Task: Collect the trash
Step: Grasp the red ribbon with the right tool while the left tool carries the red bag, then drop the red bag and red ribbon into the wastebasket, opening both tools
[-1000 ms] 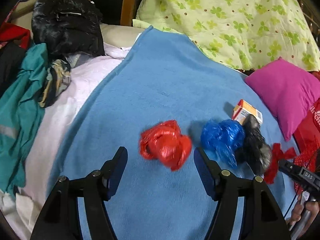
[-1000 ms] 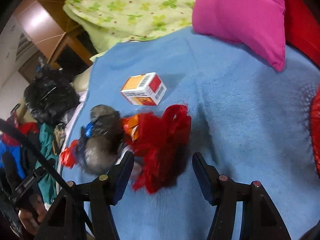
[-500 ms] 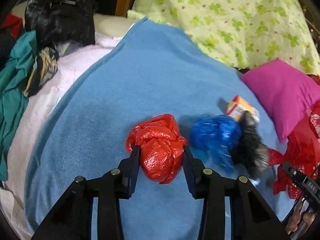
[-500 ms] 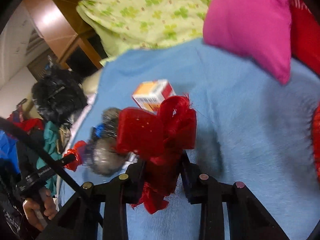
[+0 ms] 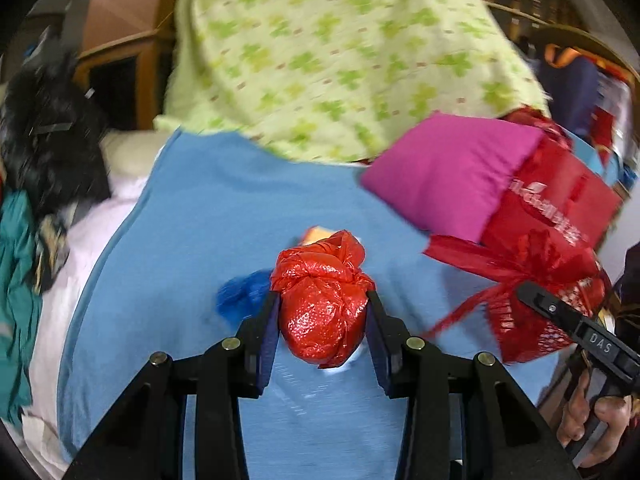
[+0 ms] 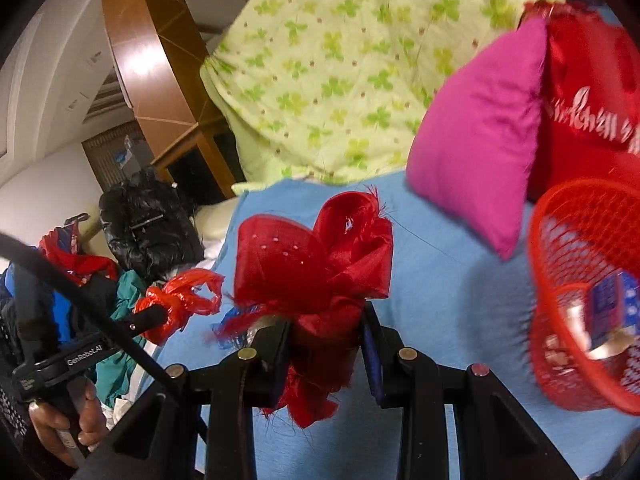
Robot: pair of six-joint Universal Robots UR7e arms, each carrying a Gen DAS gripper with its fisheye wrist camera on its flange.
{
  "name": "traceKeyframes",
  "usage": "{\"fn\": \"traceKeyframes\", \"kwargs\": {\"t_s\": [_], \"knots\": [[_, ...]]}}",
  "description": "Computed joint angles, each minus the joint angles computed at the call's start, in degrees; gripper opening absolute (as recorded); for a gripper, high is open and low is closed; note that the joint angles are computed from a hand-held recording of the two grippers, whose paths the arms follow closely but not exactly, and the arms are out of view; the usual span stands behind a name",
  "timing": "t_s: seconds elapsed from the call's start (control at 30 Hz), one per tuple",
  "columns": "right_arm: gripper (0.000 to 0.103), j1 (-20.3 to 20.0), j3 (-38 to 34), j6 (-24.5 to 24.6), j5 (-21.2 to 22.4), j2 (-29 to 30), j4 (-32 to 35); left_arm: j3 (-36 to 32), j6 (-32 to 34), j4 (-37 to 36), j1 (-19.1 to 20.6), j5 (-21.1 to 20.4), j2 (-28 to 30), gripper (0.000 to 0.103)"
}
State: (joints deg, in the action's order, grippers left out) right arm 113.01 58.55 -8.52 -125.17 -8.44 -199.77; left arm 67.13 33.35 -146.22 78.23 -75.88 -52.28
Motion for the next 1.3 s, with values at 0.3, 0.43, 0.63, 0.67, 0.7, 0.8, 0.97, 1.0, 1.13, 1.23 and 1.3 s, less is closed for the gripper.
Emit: {"fn": "traceKeyframes", "kwargs": {"t_s": [0.3,0.43,0.63,0.67,0.7,0.8,0.97,1.0,1.13,1.23,1.3], "knots": [[0.033,2.2,10.2,-7.6,-6.3,-5.8,-14.4,10.2,3.9,-7.0,-6.3,0.5,-3.4,0.043],[0.033,2.4,15.0,-9.3,-8.4,-8.5,-20.4,13.0,4.2,-8.6,-8.5,0.8,-3.7,0.043],[0.033,2.1,21.3,-10.1,-10.3,-12.0,-27.4,16.5,4.5,-10.4,-11.4,1.1,-3.7,0.043],[0.033,2.0,22.1,-10.2,-10.6,-12.5,-28.3,16.8,4.4,-10.5,-12.0,1.2,-3.4,0.043],[0.033,1.9,22.5,-10.3,-10.7,-12.8,-28.8,17.0,4.4,-10.7,-12.3,1.2,-3.3,0.043],[0.033,1.3,24.4,-10.1,-10.9,-14.1,-31.1,17.9,4.4,-11.3,-13.6,1.5,-2.8,0.043],[0.033,0.7,27.1,-9.7,-11.1,-15.8,-34.0,19.3,4.9,-12.3,-15.1,1.4,-2.4,0.043],[0.033,0.7,27.3,-9.6,-11.2,-15.9,-34.1,19.4,5.0,-12.4,-15.2,1.4,-2.3,0.043],[0.033,0.3,28.3,-9.3,-11.2,-16.5,-34.8,19.5,5.0,-12.4,-15.8,1.4,-1.7,0.043],[0.033,0.0,28.9,-9.0,-11.1,-16.9,-35.0,19.5,4.9,-12.5,-16.1,1.6,-1.2,0.043],[0.033,-0.3,29.2,-8.5,-10.9,-17.2,-34.9,19.4,4.7,-12.3,-16.2,1.7,-0.8,0.043]]}}
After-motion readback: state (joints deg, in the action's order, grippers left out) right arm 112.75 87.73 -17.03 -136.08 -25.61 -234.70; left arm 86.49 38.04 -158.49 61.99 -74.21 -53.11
